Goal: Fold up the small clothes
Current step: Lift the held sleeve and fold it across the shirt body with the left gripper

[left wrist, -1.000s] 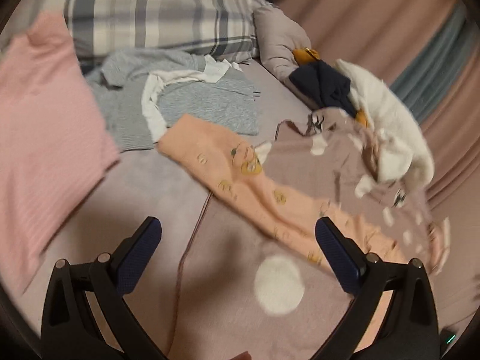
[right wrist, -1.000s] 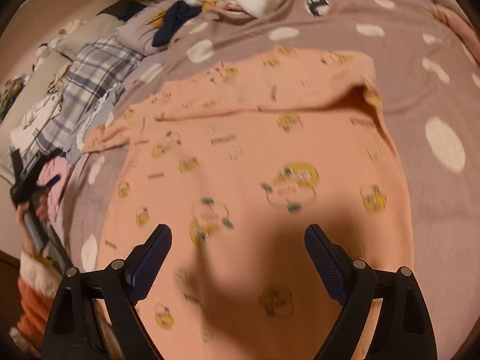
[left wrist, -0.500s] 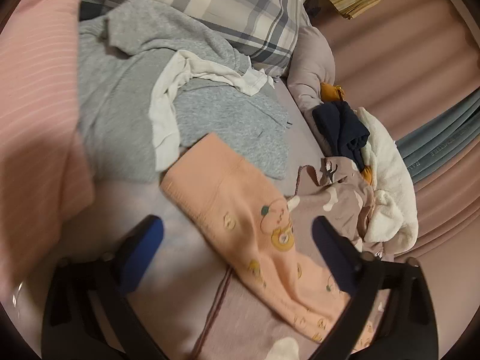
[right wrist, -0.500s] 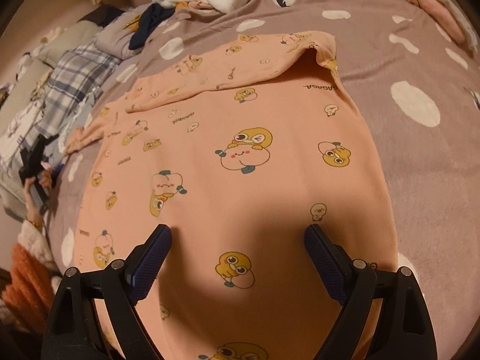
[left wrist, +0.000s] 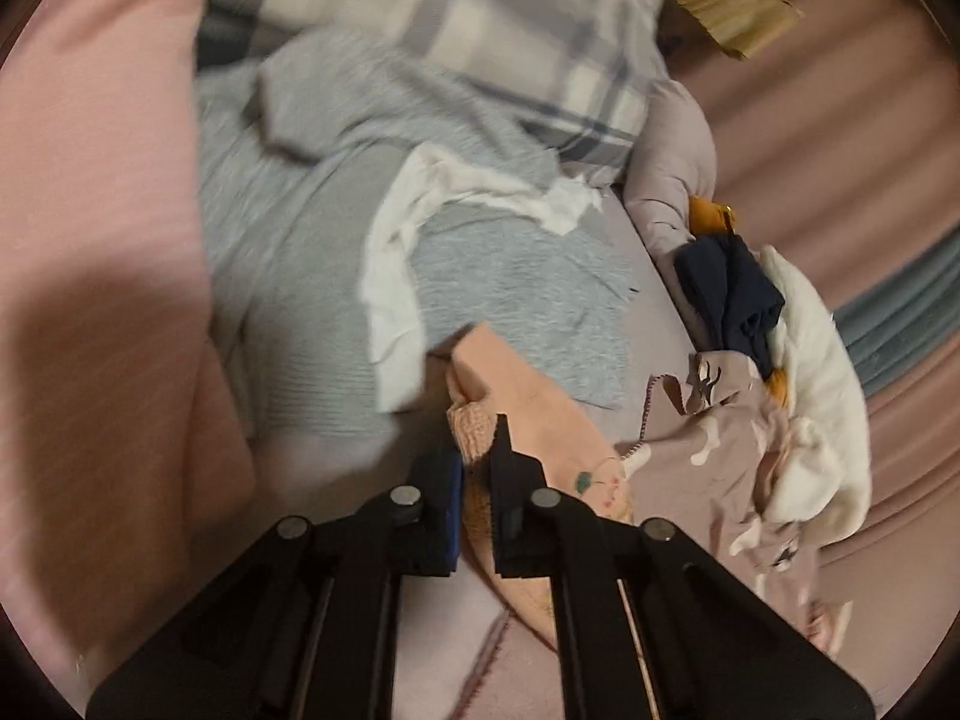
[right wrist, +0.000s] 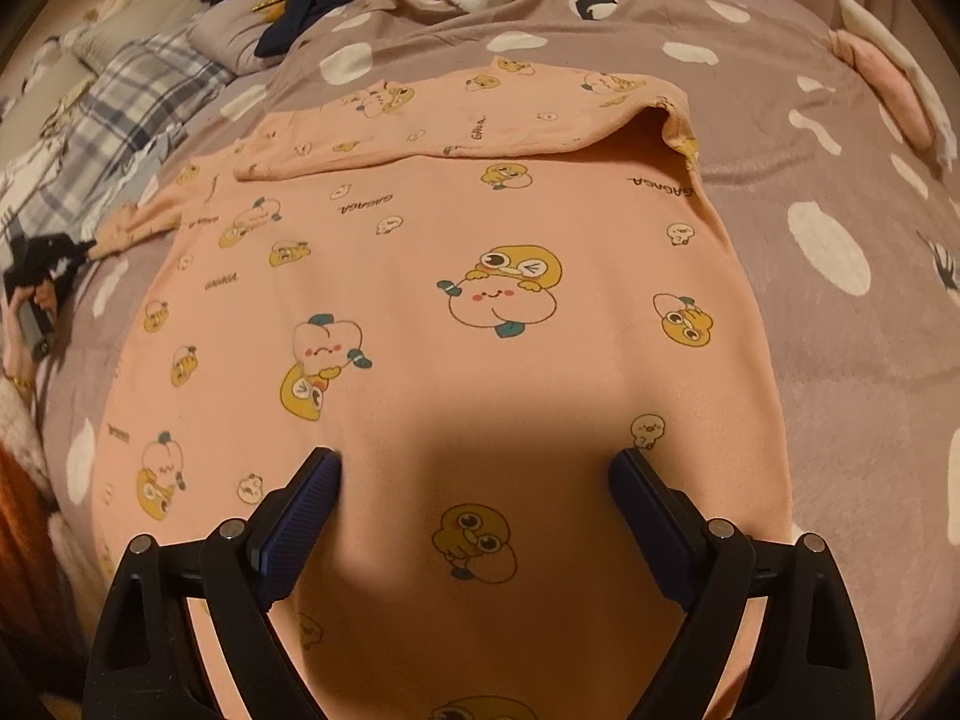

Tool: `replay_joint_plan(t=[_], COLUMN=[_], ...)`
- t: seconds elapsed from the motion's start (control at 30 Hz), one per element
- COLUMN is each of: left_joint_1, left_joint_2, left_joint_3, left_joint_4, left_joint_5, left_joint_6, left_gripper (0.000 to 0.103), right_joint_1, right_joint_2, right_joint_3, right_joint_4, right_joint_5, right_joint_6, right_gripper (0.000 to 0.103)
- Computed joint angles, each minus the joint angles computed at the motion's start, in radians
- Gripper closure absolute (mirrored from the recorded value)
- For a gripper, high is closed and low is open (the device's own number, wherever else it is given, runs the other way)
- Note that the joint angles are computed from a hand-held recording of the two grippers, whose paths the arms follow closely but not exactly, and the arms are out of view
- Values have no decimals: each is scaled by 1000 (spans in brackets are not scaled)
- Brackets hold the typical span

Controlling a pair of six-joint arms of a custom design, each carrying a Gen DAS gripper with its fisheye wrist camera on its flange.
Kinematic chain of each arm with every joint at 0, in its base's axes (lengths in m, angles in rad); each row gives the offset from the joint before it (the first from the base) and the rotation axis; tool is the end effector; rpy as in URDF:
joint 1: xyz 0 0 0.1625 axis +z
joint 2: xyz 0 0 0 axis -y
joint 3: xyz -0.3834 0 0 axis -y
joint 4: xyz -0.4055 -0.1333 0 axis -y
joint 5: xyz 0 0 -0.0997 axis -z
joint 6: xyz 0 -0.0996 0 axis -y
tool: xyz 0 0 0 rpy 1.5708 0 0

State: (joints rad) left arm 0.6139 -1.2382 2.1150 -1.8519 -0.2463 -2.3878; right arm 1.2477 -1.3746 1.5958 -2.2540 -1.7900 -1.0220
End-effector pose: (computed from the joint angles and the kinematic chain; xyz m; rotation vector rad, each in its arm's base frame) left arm -0.2382 -0.4491 0.1371 -1.0177 1.9524 -1.7276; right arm -0.0856 -0.6072 0.4070 0.8489 -2.5313 0.3081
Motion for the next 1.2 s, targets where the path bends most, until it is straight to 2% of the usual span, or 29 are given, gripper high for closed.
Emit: replay_joint_plan(t=[0.03, 0.17, 0.3, 0.4, 0.5, 0.6, 0.7, 0.73, 0.8, 0.9, 1.0, 1.07, 1.2], left_joint_1=[-6, -21, -26, -33, -43, -55, -62, -62, -59, -59, -58, -62, -73], left_joint_2=[6, 36, 118, 169, 238, 298, 378, 405, 453, 526, 584, 619, 704], left_joint_3=[-25, -108, -268, -320, -413, -480, -586, -618, -659, -720, -780, -819, -974], left_joint_4=[63, 176, 411, 377, 480, 444, 491, 494, 395, 302, 244, 204, 345], left_joint_5=[3, 12, -31, -50, -61, -70, -73, -78, -84, -75, -85, -87, -87], left_joint_6=[-35, -76, -149, -68, -90, -21, 5, 20, 121, 207, 258, 300, 271], left_gripper=[97, 98, 98, 98, 98, 98, 98, 98, 98, 98, 98, 98, 98], right_joint_1=[-1, -14, -26, -39, -56, -80, -101, -109, -131, -164, -149, -141, -144], right_joint_2=[-3, -12, -25, -25, -11, 15, 35, 38, 43, 18, -42, -54, -46], right_joint_3=[0, -15, -24, -48, -90, -138, -179, -190, -206, -163, -41, -8, -31], right_joint_4=[5, 51, 89, 154, 235, 310, 376, 403, 455, 436, 273, 212, 238], right_joint_5=[1, 31, 57, 91, 162, 238, 289, 307, 350, 422, 376, 356, 365], right_joint_6=[-9, -13, -14, -17, -56, -67, -80, -107, -214, -318, -392, -416, -399], right_gripper=[12, 12, 12, 12, 12, 12, 12, 9, 7, 1, 1, 1, 1])
